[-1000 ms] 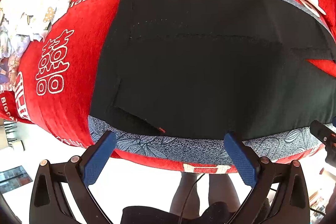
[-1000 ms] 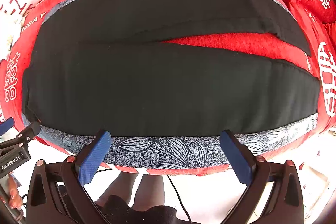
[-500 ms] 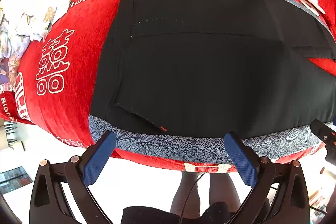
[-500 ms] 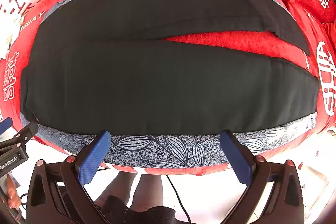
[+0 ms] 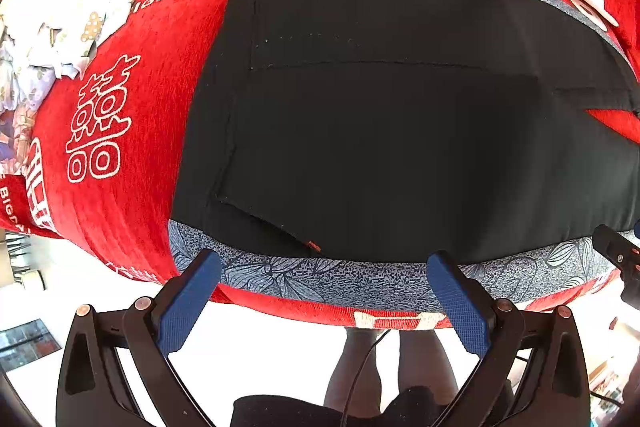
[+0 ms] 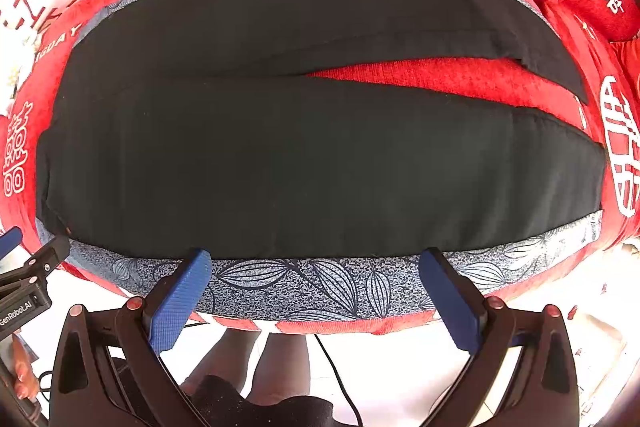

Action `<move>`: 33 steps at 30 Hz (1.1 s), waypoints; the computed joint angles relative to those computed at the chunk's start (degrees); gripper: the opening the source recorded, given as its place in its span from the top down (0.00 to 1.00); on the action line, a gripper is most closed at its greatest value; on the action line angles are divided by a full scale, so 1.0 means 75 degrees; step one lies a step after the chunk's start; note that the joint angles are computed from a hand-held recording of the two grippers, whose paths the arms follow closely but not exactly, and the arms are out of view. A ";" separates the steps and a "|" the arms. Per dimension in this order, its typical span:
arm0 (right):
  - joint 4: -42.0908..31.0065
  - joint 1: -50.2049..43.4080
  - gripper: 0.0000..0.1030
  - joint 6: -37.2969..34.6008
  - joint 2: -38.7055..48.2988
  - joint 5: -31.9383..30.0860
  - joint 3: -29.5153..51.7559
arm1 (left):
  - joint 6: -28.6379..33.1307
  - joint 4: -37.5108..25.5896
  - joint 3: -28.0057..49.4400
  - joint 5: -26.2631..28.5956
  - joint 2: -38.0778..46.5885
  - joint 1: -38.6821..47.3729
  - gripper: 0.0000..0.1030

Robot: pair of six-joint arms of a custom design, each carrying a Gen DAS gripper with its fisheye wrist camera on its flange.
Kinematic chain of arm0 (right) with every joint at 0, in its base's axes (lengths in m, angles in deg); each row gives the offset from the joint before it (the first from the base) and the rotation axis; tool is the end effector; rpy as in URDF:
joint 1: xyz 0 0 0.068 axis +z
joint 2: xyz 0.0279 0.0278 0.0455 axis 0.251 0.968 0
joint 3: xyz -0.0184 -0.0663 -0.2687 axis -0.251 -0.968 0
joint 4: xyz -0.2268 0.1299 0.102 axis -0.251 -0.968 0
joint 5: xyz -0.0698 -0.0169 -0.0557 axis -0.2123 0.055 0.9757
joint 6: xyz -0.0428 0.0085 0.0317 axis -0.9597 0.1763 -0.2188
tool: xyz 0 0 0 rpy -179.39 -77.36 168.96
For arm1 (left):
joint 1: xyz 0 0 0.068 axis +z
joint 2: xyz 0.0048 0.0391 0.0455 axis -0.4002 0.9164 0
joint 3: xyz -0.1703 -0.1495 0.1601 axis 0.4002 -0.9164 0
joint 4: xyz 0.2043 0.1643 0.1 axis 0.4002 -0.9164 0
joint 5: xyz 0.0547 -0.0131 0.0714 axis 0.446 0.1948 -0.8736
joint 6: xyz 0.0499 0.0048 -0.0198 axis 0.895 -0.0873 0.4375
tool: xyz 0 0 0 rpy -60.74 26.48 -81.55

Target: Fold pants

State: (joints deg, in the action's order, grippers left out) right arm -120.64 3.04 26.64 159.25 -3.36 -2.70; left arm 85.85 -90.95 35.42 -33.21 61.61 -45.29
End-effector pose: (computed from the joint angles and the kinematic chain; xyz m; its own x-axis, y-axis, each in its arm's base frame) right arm 0.1934 -0.0397 0.2367 -0.7947 0.6069 -0.0064 0.6070 0.7947 -0.0098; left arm 0.3112 -0.1190 0.2484 -0.8343 0.5513 -0.0080 0.5458 0.8278 0.1300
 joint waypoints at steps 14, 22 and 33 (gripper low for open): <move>0.0033 0.0095 0.00 0.0154 -0.0024 0.0109 0.0001 | 0.0132 0.0071 -0.0172 0.0249 -0.0131 0.0212 0.00; 0.0070 0.0293 0.00 0.0404 -0.0017 0.0159 0.0004 | 0.0216 0.0115 -0.0222 0.0284 -0.0198 0.0287 0.00; -0.0056 0.0633 0.00 0.0786 -0.0215 0.0271 -0.0054 | 0.0348 0.0114 -0.0265 0.0355 -0.0275 0.0409 0.00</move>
State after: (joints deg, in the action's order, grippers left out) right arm -121.06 7.79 32.53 157.64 -1.33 -3.11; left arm 88.46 -90.10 33.44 -30.55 59.54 -42.23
